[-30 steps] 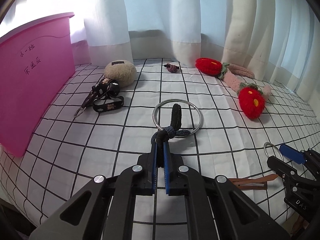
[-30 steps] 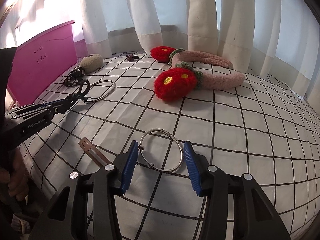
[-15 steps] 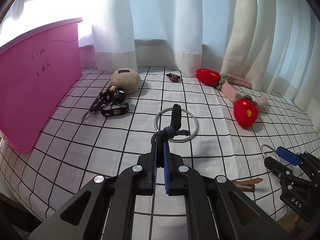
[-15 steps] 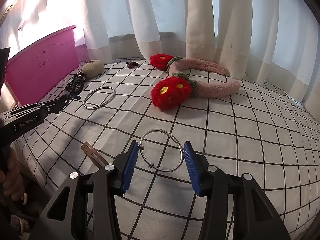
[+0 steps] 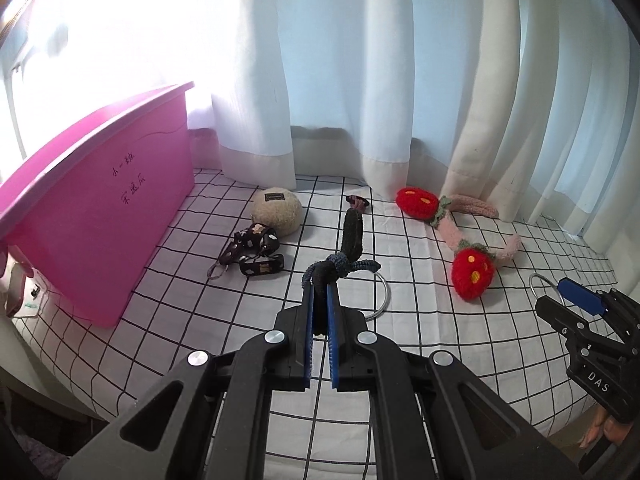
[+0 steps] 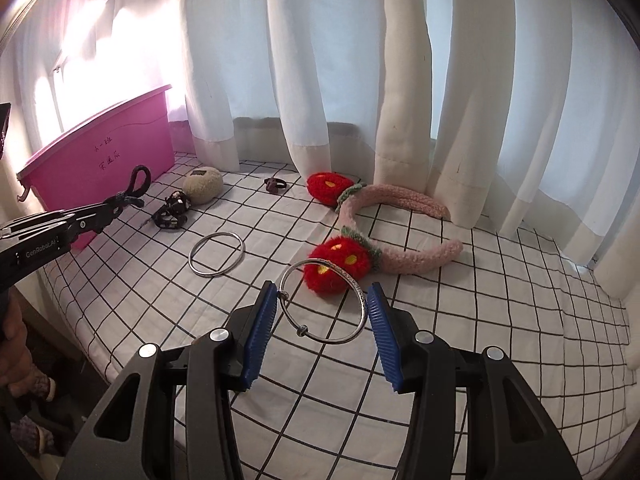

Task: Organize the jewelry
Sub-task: 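Carry the hair tie and bangle over the pink tub with both tools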

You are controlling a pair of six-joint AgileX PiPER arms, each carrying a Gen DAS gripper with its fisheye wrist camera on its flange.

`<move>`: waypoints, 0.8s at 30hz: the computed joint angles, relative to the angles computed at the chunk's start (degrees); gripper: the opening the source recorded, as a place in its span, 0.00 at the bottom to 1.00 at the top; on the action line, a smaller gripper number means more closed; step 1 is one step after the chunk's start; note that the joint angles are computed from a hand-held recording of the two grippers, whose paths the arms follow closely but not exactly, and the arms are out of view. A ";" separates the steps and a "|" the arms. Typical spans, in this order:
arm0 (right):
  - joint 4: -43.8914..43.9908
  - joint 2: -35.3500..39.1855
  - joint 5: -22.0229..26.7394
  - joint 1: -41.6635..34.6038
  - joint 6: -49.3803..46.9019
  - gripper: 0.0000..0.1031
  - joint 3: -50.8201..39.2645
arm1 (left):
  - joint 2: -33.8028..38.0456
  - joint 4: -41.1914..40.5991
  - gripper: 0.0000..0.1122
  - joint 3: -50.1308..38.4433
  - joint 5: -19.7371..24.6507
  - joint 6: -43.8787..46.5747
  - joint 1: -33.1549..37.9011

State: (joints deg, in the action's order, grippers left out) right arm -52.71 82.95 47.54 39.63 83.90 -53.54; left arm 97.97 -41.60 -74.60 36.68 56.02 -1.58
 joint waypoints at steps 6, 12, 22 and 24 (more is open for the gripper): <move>5.89 -2.49 -1.24 -3.41 -11.84 0.44 -6.91 | -3.92 7.72 0.06 -6.14 4.92 -11.22 1.58; 13.44 -0.38 -3.38 -5.21 -25.67 0.44 -15.88 | -5.52 11.21 0.06 -11.74 10.14 -18.00 6.03; 26.29 14.61 -5.93 -6.88 -43.79 0.44 -40.36 | 2.56 11.12 0.06 -29.79 17.08 -19.80 15.83; 28.16 20.03 -4.56 -6.56 -46.01 0.44 -48.84 | 7.58 10.81 0.06 -38.09 20.43 -20.18 17.65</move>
